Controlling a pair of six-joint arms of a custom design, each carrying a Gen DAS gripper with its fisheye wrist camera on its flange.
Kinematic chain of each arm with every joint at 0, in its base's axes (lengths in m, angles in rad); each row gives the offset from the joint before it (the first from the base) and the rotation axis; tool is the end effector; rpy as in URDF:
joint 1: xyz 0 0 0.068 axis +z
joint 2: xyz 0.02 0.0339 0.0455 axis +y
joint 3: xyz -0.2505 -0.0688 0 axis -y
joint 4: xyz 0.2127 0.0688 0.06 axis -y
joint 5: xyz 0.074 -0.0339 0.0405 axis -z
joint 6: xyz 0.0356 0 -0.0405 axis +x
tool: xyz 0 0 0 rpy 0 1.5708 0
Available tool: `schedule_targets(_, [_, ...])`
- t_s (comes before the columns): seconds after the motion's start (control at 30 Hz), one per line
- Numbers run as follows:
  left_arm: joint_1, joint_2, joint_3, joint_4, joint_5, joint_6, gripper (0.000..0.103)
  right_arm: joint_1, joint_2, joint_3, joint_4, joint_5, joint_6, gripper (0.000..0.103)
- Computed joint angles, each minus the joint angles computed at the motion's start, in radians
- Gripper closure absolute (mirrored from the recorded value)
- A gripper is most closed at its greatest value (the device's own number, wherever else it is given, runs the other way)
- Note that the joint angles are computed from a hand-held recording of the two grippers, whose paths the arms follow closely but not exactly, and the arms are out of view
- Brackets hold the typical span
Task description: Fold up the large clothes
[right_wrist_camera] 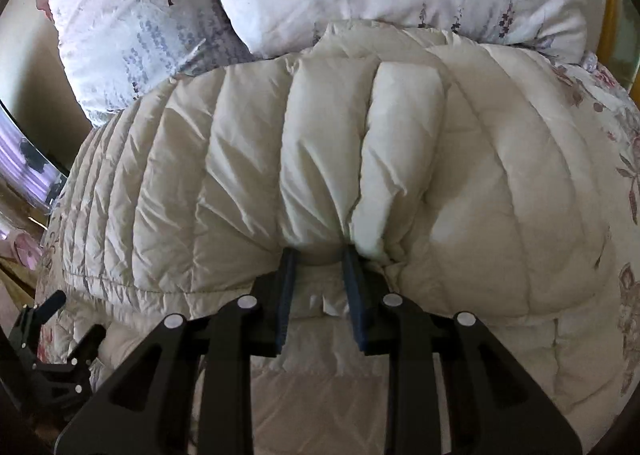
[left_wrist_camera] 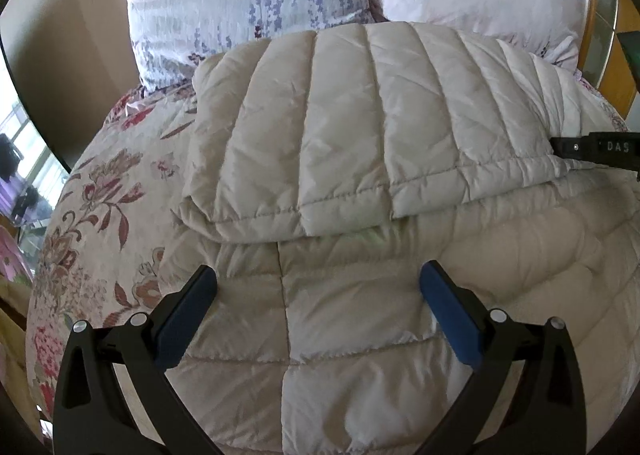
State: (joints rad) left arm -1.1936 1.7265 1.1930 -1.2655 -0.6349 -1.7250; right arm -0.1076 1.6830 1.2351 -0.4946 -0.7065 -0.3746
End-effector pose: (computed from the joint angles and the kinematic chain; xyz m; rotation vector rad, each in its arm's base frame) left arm 0.1114 -0.2240 0.2045 -0.5680 2.4470 0.3777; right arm 0.3258 -0.0119 0.2426 -0.5793 2.2431 0.6452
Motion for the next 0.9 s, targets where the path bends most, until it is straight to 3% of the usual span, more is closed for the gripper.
schedule_targets(0.07, [-0.003, -0.007, -0.013, 0.015, 0.008, -0.009, 0.001, -0.010, -0.012, 0.001, -0.019, -0.016, -0.019, 0.070])
schedule_targets(0.13, [-0.011, -0.020, -0.026, 0.024, 0.010, -0.021, 0.001, -0.047, -0.051, -0.029, -0.029, -0.070, -0.050, 0.047])
schedule_targets(0.23, [-0.034, -0.038, -0.039, 0.034, 0.007, -0.034, 0.001, -0.116, -0.099, -0.074, -0.027, -0.133, -0.108, 0.034])
schedule_targets(0.43, [-0.117, -0.025, -0.026, 0.001, -0.014, -0.123, 0.001, -0.316, -0.062, -0.036, -0.251, -0.275, -0.382, 0.029])
schedule_targets(0.67, [-0.250, 0.122, 0.135, -0.193, 0.003, -0.261, 0.001, -0.493, 0.013, -0.039, -0.437, -0.296, -0.725, 0.025])
schedule_targets(0.9, [-0.424, 0.142, 0.183, -0.279, 0.084, -0.468, 0.001, -0.721, 0.239, 0.124, -0.699, -0.265, -1.078, 0.024])
